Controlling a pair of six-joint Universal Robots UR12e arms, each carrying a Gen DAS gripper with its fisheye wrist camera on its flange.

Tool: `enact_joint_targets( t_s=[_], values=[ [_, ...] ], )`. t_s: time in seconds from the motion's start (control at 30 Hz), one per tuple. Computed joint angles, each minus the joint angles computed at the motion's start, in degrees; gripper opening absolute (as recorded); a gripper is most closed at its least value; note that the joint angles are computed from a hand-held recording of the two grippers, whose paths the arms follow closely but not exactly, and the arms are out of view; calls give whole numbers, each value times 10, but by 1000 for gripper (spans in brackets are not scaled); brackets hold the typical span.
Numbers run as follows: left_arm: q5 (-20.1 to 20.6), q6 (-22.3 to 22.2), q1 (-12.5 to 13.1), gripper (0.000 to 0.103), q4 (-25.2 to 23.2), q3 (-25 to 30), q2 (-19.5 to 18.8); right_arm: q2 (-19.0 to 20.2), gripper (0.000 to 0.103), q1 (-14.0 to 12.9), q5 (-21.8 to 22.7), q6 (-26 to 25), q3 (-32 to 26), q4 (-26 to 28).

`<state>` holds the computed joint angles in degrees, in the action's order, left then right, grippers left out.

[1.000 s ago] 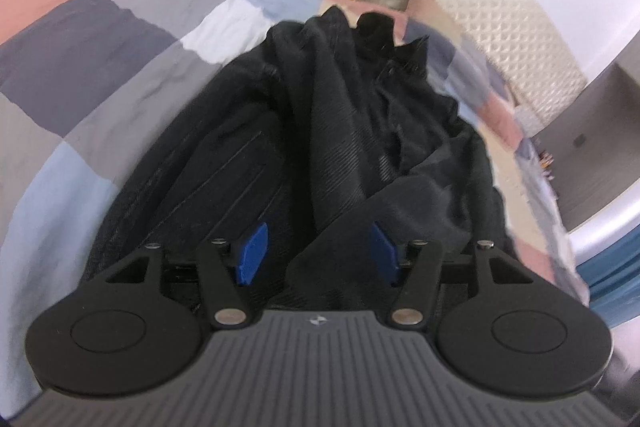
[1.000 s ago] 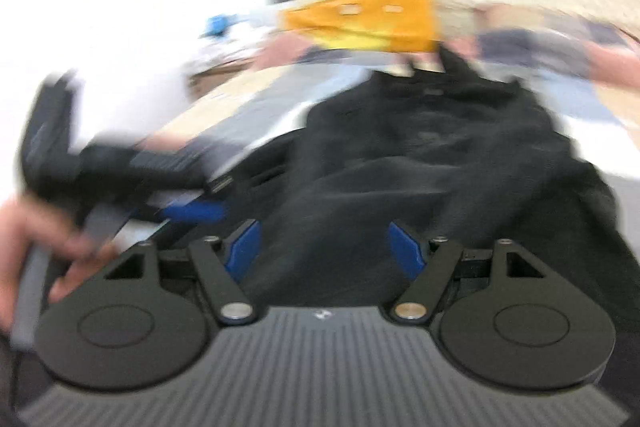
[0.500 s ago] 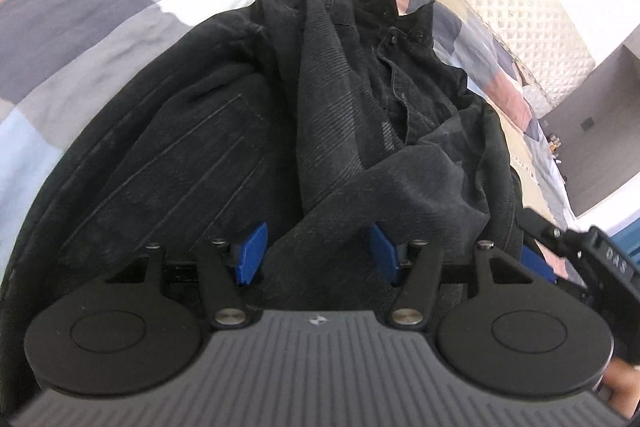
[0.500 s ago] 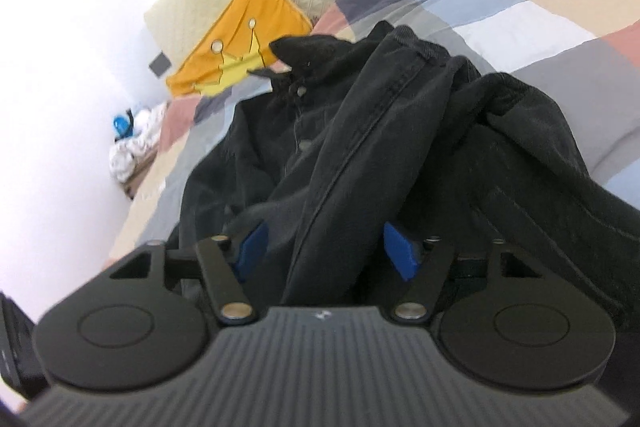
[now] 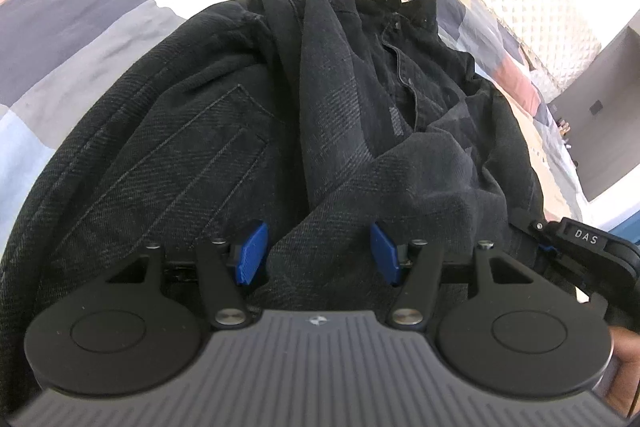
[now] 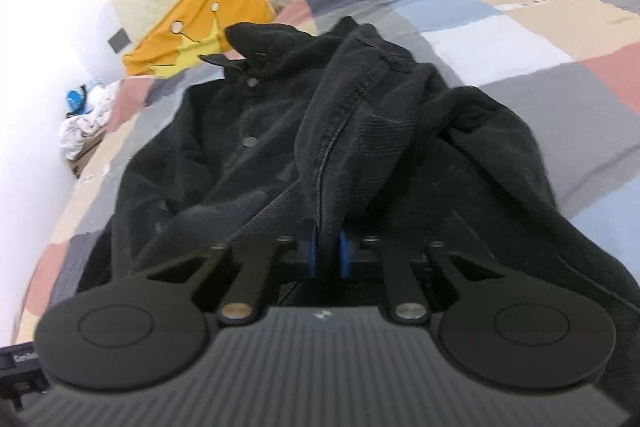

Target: Fold large clothes

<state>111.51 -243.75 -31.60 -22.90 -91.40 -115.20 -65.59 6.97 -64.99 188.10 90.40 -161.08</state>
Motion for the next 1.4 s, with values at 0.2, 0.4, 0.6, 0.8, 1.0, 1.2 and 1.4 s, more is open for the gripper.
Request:
enact_joint_targets(
  t_s=[0.2,0.4,0.6,0.8,1.0,1.2,1.4],
  values=[
    [-3,0,0,63,-7,0,0,-7,11,-8,-17,19,7,27],
    [-2,3,-1,63,-13,1,1,-4,11,-5,-32,5,5,49],
    [1,3,-1,63,-20,3,3,-5,16,-11,-10,16,8,36],
    [23,21,-1,63,-13,5,11,-23,31,-18,10,-4,14,30],
    [15,84,15,63,1,27,15,-30,52,-34,78,-52,-5,21],
    [13,181,50,73,-37,78,-1,14,72,-31,89,-121,-82,28],
    [-35,253,107,76,-43,143,-47,117,71,-12,63,-163,-255,119]
  ],
)
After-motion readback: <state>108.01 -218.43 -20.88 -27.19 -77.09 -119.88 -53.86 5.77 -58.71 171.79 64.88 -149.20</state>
